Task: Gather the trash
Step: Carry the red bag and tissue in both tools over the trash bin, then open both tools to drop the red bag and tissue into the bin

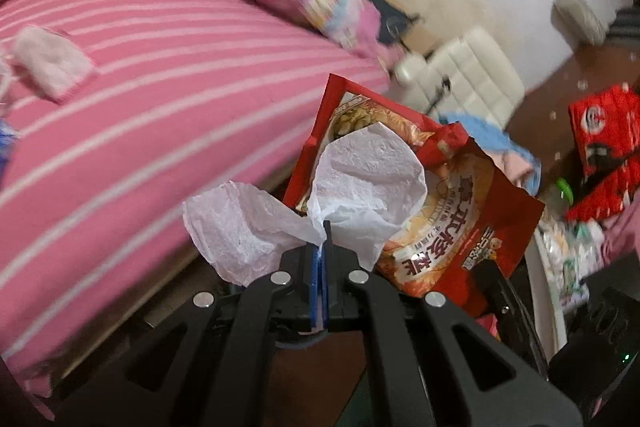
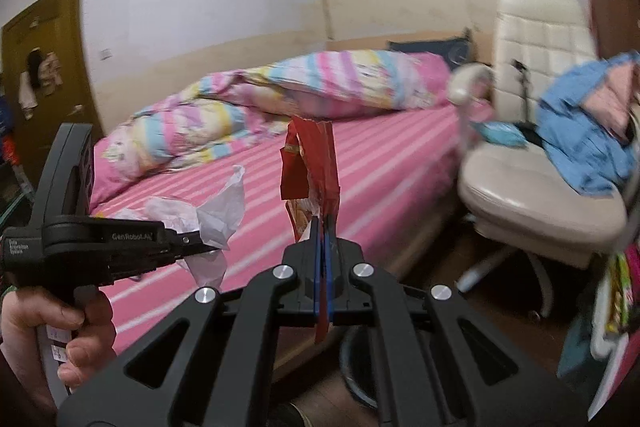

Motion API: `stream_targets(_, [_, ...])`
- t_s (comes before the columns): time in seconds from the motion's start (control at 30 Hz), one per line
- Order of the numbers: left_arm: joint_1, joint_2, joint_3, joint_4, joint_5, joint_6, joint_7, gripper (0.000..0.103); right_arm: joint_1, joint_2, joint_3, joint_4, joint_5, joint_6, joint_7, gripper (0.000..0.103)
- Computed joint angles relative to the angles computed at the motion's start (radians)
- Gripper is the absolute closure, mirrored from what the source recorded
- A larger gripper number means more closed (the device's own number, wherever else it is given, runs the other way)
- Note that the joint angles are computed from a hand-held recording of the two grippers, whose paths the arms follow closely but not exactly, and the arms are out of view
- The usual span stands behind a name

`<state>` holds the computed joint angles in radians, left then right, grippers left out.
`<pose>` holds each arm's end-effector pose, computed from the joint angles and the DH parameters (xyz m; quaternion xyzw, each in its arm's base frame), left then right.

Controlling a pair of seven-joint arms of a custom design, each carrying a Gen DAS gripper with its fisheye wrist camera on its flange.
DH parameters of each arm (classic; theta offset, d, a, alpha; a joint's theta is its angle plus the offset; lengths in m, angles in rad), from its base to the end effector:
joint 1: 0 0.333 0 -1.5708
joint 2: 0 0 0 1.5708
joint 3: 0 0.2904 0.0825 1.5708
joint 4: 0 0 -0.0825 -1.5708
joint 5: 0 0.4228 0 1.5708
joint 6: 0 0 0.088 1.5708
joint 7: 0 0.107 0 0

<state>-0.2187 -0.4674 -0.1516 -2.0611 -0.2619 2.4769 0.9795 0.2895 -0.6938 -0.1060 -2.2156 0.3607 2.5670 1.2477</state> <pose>0.4677 -0.1987 0.6991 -0.7352 0.5223 -0.4293 0.0484 0.4312 0.0577 0.7311 -0.6863 0.5065 -0.2382 0.4644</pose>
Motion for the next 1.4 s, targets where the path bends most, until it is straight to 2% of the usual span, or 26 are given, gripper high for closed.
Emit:
stream_targets(0.13, [-0.033,0.137,-0.020,0.090,-0.025,-0.033,0.022,0.102,-0.058,-0.008,-0.020,-0.039,-0.026,-0.021,0.019,0.101])
stream_targets(0.33, [-0.044,0.303,-0.038,0.181,-0.079,-0.081,0.028,0.102,-0.125,0.029,-0.034,-0.070,-0.053,-0.055,0.046,0.101])
stream_targets(0.53, [-0.044,0.418,-0.059,0.208,-0.138,-0.087,0.072,0.102,-0.173,0.082,-0.035,-0.092,-0.073,-0.091,0.071,0.101])
stream_targets(0.83, [-0.027,0.635,-0.087,0.369,-0.087,-0.188,0.096,0.102,-0.215,0.193,-0.014,-0.090,-0.105,-0.115,0.105,0.101])
stream_targets(1.0, [-0.026,0.753,-0.097,0.466,-0.056,-0.264,0.057,0.101,-0.228,0.280,-0.001,-0.058,-0.126,-0.121,0.127,0.101])
stream_targets(1.1, [-0.024,0.809,-0.100,0.515,-0.041,-0.315,0.045,0.081,-0.232,0.336,0.001,-0.029,-0.134,-0.144,0.127,0.098])
stream_targets(1.17, [-0.033,0.842,-0.092,0.547,-0.001,-0.331,0.018,0.044,-0.241,0.360,0.005,-0.019,-0.143,-0.153,0.133,0.092])
stream_targets(1.23, [-0.031,0.839,-0.089,0.535,0.013,-0.316,-0.001,0.038,-0.248,0.374,0.004,-0.014,-0.144,-0.159,0.137,0.063])
stream_targets(1.4, [-0.021,0.820,-0.092,0.517,0.016,-0.310,-0.021,0.030,-0.270,0.349,0.016,-0.040,-0.183,-0.132,0.170,0.048])
